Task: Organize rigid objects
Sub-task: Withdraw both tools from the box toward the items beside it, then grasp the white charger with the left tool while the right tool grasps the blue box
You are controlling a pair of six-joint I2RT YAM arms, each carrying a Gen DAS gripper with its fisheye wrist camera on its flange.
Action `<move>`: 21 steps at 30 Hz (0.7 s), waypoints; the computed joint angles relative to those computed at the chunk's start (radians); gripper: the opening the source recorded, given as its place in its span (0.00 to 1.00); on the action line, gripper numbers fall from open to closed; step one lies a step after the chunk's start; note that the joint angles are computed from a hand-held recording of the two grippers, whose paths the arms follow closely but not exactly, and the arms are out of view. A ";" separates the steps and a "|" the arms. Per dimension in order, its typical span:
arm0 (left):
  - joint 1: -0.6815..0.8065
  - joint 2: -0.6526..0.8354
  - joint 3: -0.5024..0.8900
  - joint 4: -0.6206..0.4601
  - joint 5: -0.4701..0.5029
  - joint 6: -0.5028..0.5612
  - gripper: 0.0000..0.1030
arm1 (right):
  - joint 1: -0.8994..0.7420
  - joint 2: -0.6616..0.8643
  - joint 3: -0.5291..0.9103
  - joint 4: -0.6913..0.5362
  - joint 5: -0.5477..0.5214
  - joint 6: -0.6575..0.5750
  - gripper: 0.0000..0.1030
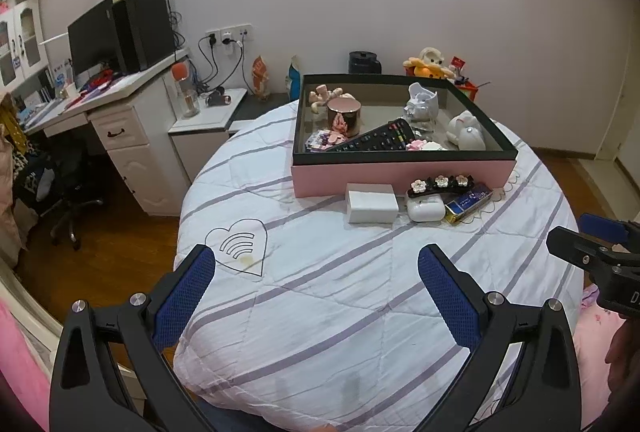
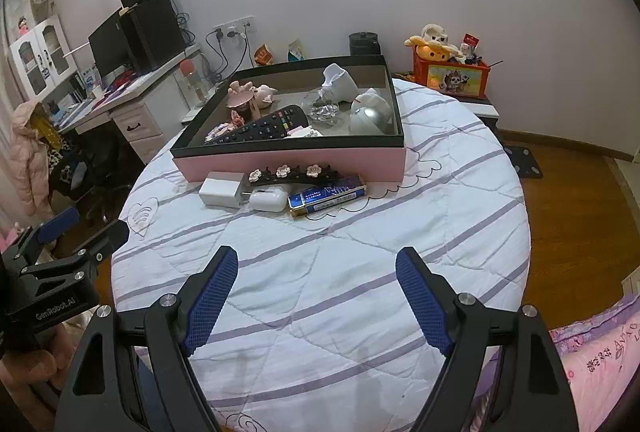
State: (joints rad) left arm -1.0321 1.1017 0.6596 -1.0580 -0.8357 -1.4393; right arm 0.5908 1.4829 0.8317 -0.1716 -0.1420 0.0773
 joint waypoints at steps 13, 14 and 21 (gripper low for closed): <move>0.311 0.026 -0.084 0.417 0.140 0.406 1.00 | 0.008 0.221 0.140 0.010 0.051 -0.040 0.80; 0.340 0.047 -0.087 0.456 0.158 0.438 1.00 | 0.006 0.244 0.157 0.007 0.050 -0.043 0.80; 0.481 0.205 -0.094 0.678 0.265 0.587 1.00 | 0.000 0.402 0.291 -0.019 0.041 -0.075 0.80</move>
State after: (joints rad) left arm -0.5506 1.3067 0.5660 -0.3804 -0.5706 -0.8523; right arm 0.5911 1.8851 1.1231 -0.1905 -0.1010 0.0025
